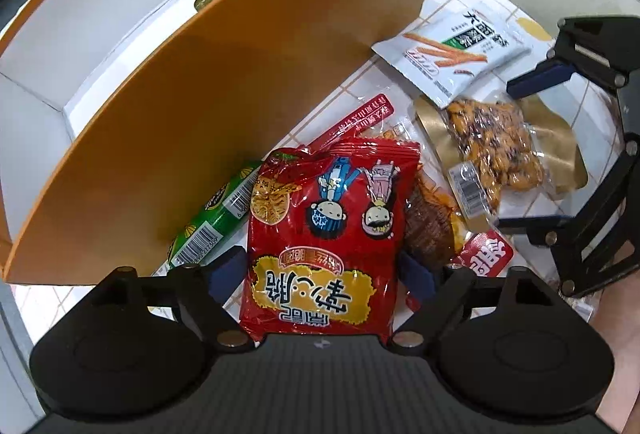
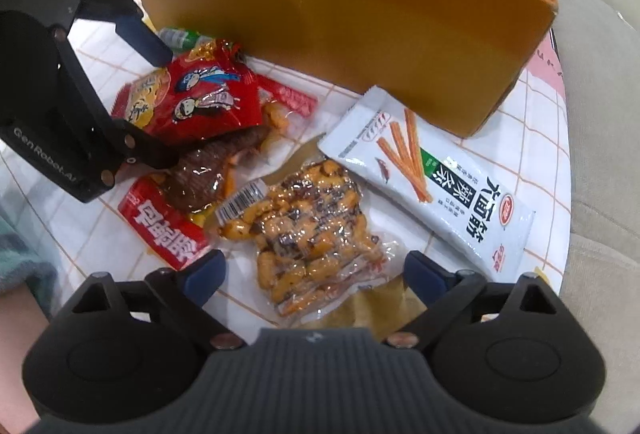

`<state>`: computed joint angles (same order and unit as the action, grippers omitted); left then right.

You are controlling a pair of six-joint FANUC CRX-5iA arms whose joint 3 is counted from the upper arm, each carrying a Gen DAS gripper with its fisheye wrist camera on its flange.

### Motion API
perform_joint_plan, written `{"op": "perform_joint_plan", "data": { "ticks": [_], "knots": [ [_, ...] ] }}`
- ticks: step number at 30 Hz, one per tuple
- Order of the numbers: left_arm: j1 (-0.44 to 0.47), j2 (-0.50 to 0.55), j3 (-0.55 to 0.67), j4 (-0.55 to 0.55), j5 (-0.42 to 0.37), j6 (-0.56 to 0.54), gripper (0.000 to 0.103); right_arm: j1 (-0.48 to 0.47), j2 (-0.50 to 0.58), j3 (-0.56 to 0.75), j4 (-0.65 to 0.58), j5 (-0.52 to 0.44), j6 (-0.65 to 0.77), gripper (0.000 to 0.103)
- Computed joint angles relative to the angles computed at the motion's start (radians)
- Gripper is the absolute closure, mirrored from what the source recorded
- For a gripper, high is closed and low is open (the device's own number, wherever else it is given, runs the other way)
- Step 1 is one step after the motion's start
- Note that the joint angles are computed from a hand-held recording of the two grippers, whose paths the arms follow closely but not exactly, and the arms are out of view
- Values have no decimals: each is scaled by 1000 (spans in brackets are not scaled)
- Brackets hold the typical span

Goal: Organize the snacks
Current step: 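Grasp the red chip bag with the left tool while the right tool grasps the peanut pack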

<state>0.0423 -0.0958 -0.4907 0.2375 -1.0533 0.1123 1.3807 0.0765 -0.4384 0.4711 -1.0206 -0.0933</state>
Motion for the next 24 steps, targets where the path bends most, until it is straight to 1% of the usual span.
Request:
{"op": "perform_joint_plan", "data": {
  "ticks": [3, 5, 6, 7, 9, 10, 12, 16, 19, 22, 24],
  "knots": [
    [4, 21, 20, 0, -20, 39, 4, 6, 7, 1, 8, 3, -11, 8],
    [4, 31, 28, -5, -28, 68, 3, 8, 10, 3, 11, -1, -17, 10],
    [4, 36, 36, -10, -36, 91, 4, 10, 11, 3, 16, -4, -24, 13],
    [3, 42, 44, -15, -47, 114, 8, 11, 8, -1, 25, -4, -34, 19],
    [6, 48, 55, -16, -70, 152, 16, 15, 1, -10, 38, -7, -48, 27],
    [6, 48, 60, -19, -79, 172, 19, 16, 3, -8, 38, -9, -45, 28],
    [4, 42, 60, -26, -87, 197, 22, 19, 7, -2, 37, -13, -40, 30],
    [10, 23, 56, -26, -115, 213, 23, 23, -7, -5, 39, -9, -60, 33],
    [23, 7, 57, -13, -146, 226, 23, 21, -38, -31, 46, 21, -112, 34],
    [52, -12, 60, 18, -186, 224, 23, 16, -88, -82, 64, 87, -185, 35],
    [63, -19, 74, 15, -212, 261, 23, 11, -125, -122, 87, 138, -256, 35]
  ]
}}
